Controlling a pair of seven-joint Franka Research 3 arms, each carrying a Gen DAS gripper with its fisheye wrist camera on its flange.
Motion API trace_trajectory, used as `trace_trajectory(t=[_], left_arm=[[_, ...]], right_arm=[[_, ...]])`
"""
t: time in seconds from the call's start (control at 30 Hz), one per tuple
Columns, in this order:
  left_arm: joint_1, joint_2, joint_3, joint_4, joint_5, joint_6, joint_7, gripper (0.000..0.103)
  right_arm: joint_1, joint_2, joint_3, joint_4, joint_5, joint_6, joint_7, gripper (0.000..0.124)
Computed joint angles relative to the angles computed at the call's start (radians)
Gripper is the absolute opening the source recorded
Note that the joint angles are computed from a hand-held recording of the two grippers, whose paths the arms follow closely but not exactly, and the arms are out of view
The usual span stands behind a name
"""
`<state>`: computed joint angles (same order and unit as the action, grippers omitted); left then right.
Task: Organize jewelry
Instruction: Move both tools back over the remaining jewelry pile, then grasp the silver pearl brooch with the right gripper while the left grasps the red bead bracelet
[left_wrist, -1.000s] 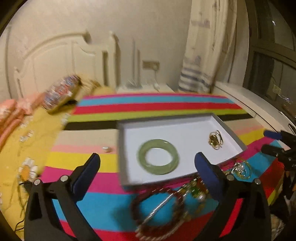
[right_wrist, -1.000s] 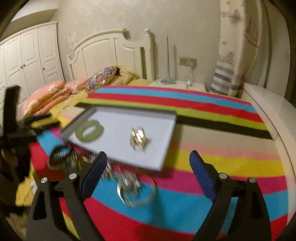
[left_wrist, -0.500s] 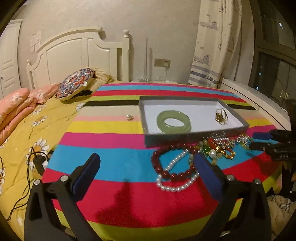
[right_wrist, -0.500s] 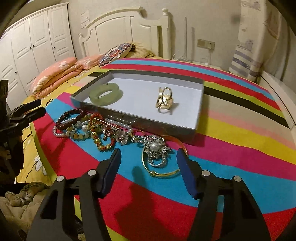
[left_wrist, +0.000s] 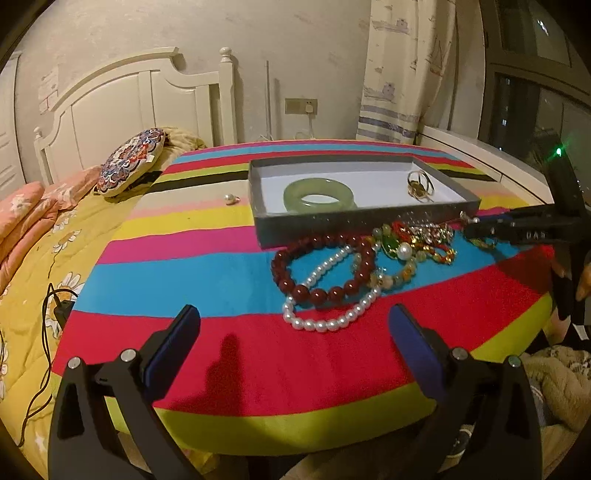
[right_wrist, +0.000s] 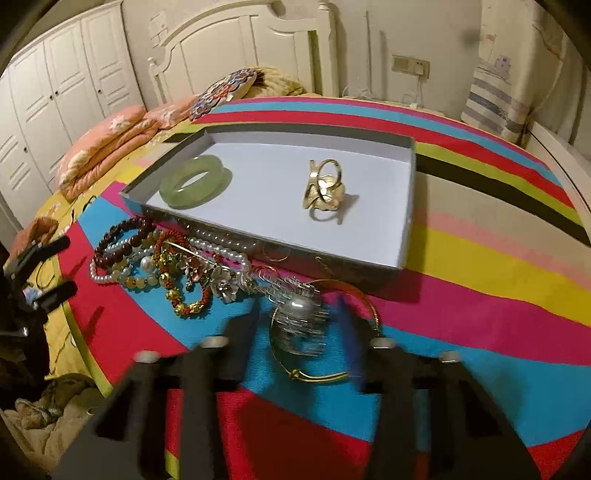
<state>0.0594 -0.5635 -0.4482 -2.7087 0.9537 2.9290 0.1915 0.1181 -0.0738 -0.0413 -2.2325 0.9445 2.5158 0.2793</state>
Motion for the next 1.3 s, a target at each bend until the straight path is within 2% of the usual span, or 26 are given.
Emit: trace_trajectory(t=[0.17, 0.37, 0.67, 0.8, 0.93, 0.97, 1.03, 1.2, 1.3], left_arm=[[-0.003, 0.018, -0.017, 0.02, 0.023, -0.023, -0.001, 0.101], [-0.01, 0.024, -0.011, 0.028, 0.067, -0.032, -0.034, 0.101], [0.013, 0.024, 0.025, 0.013, 0.083, 0.053, -0.089, 0.101], [0.0, 0.076, 0.068, 0.018, 0.015, 0.093, -0.027, 0.101], [0.029, 0.099, 0.041, 0.054, -0.014, 0.093, 0.01, 0.1], [0.049, 0.097, 0.015, 0.067, 0.003, 0.083, 0.009, 0.098], [0.061, 0.106, -0.022, 0.108, 0.047, 0.047, 0.028, 0.087], [-0.051, 0.224, 0.067, 0.199, -0.004, 0.019, 0.194, 0.065], [-0.14, 0.301, 0.152, 0.234, -0.141, 0.006, 0.337, 0.044]], right_arm=[[0.01, -0.033, -0.004, -0.033, 0.055, 0.035, -0.074, 0.023], [0.02, -0.065, -0.019, -0.056, 0.136, 0.068, -0.155, 0.023], [0.038, -0.118, -0.032, -0.08, 0.229, 0.101, -0.251, 0.022], [0.04, -0.123, -0.035, -0.087, 0.225, 0.097, -0.252, 0.023], [0.045, -0.127, -0.036, -0.092, 0.228, 0.097, -0.255, 0.023], [0.046, -0.129, -0.037, -0.092, 0.23, 0.096, -0.257, 0.023], [0.048, -0.13, -0.037, -0.094, 0.234, 0.098, -0.261, 0.023], [0.048, -0.133, -0.039, -0.096, 0.24, 0.096, -0.263, 0.023], [0.046, -0.132, -0.042, -0.094, 0.243, 0.093, -0.263, 0.023]])
